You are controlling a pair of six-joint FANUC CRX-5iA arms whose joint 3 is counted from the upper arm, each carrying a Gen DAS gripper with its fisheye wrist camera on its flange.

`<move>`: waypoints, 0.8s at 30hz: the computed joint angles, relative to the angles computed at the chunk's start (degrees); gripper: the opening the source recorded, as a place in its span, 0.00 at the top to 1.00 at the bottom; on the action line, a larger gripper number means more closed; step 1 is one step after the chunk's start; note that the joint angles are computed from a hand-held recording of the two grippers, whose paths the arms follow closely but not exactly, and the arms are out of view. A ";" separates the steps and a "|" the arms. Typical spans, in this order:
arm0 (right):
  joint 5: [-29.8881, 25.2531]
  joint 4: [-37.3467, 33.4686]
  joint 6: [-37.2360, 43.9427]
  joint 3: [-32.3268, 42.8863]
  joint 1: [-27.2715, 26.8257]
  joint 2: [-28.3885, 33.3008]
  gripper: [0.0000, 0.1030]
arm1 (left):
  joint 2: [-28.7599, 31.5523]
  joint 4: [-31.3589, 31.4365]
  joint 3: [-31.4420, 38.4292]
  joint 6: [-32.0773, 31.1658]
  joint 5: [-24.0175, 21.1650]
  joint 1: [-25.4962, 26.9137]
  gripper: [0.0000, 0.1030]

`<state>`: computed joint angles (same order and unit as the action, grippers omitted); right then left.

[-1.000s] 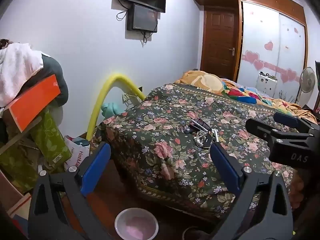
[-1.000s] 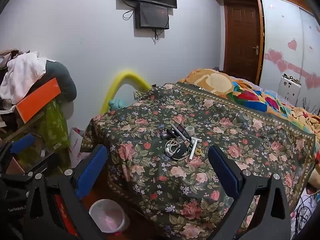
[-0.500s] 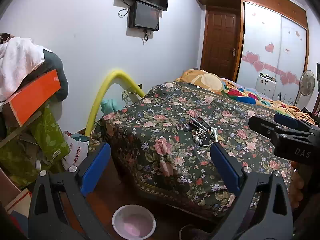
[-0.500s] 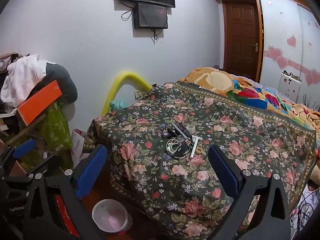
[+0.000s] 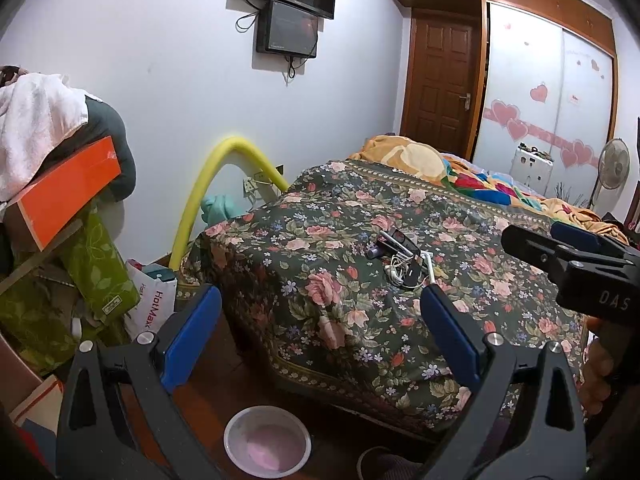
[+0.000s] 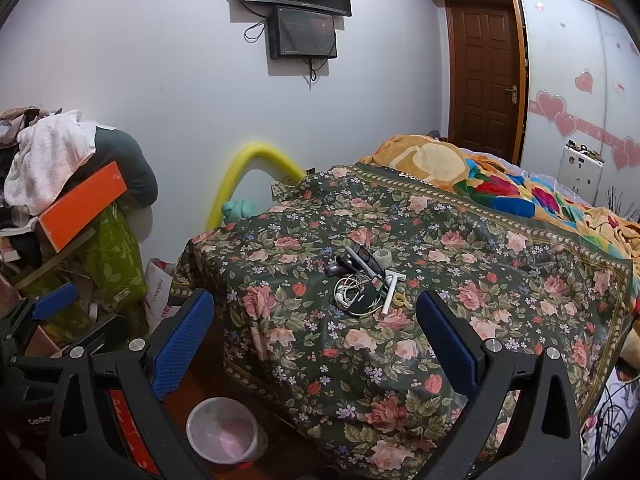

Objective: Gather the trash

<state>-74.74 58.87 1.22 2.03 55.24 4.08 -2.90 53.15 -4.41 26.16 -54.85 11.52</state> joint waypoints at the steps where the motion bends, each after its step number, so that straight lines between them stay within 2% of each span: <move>1: -0.07 -0.08 0.05 0.19 0.01 0.07 0.02 | -0.06 0.00 -0.07 -0.09 0.04 -0.01 0.03; 24: -0.19 -0.44 0.03 0.51 0.25 -0.07 0.02 | -0.06 -0.24 -0.09 0.17 0.09 0.01 0.03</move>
